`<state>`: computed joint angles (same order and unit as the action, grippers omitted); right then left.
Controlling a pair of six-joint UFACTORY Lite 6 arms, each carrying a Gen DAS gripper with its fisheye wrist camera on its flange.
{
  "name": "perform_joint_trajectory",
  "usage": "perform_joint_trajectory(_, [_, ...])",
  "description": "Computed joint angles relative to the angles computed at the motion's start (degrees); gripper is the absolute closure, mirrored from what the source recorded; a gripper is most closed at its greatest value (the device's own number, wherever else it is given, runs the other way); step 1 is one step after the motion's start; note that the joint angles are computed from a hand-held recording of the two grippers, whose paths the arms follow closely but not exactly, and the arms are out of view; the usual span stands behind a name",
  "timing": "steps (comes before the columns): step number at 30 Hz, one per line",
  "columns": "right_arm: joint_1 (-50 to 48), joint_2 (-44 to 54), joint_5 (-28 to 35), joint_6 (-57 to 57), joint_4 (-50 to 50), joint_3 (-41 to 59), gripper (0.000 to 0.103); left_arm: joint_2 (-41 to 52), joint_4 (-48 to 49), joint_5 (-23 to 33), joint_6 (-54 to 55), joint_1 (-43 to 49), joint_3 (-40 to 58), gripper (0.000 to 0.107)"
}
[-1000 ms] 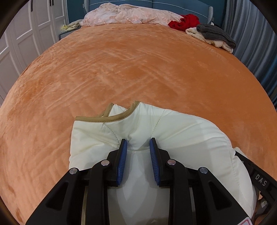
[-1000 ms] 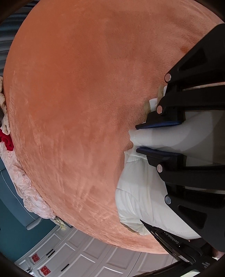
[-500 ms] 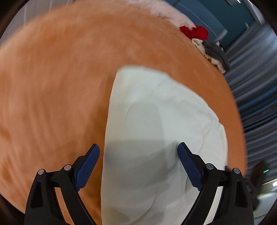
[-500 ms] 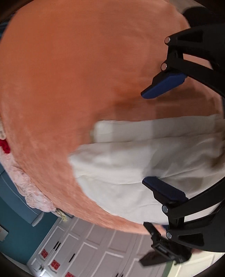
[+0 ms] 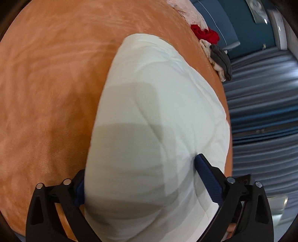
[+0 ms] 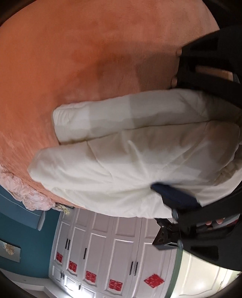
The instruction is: Fold large clothes
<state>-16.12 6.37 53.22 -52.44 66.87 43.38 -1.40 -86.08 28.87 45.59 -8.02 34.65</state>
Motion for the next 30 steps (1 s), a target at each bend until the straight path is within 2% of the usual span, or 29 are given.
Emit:
perform_joint_trajectory(3, [0.15, -5.51, -0.04, 2.9, -3.58, 0.05, 0.068, -4.63, 17.89, -5.81, -17.99, -5.65, 2.8, 0.029])
perform_joint_trajectory(5, [2.13, -10.18, -1.57, 6.58, -6.93, 0.78, 0.071, -7.61, 29.88, -8.61, -29.96, -9.6, 4.49, 0.038])
perform_joint_trajectory(7, [3.62, -14.61, -2.22, 9.71, -9.28, 1.36, 0.074, -10.63, 41.87, -9.18, -41.25, -12.4, 7.04, 0.041])
perform_joint_trajectory(9, [4.4, -18.97, -1.72, 12.61, -10.41, 2.87, 0.075, -13.5, 53.86, -7.82, -51.4, -14.33, 10.85, 0.045])
perform_joint_trajectory(14, [7.74, -25.39, -1.18, 21.69, -14.98, 12.31, 0.075, -17.16, 83.17, -0.05, -77.49, -20.14, 23.2, 0.046])
perform_joint_trajectory(18, [9.82, -26.2, -0.8, 26.52, -17.63, 23.66, 0.075, -18.11, 90.73, 4.68, -81.92, -21.99, 33.36, 0.046])
perform_joint_trajectory(22, [11.84, -24.37, -0.19, 30.6, -20.02, 37.68, 0.075, -18.84, 92.85, 8.86, -79.97, -21.51, 44.79, 0.046])
perform_joint_trajectory(28, [17.42, -12.93, 0.63, 38.61, -25.92, 70.22, 0.075, -15.51, 96.34, 12.44, -75.98, -21.5, 65.32, 0.046])
perform_joint_trajectory(30, [17.0, -8.04, 3.52, 40.3, -26.76, 82.22, 0.075, -13.33, 96.37, 13.32, -73.61, -20.99, 73.32, 0.046])
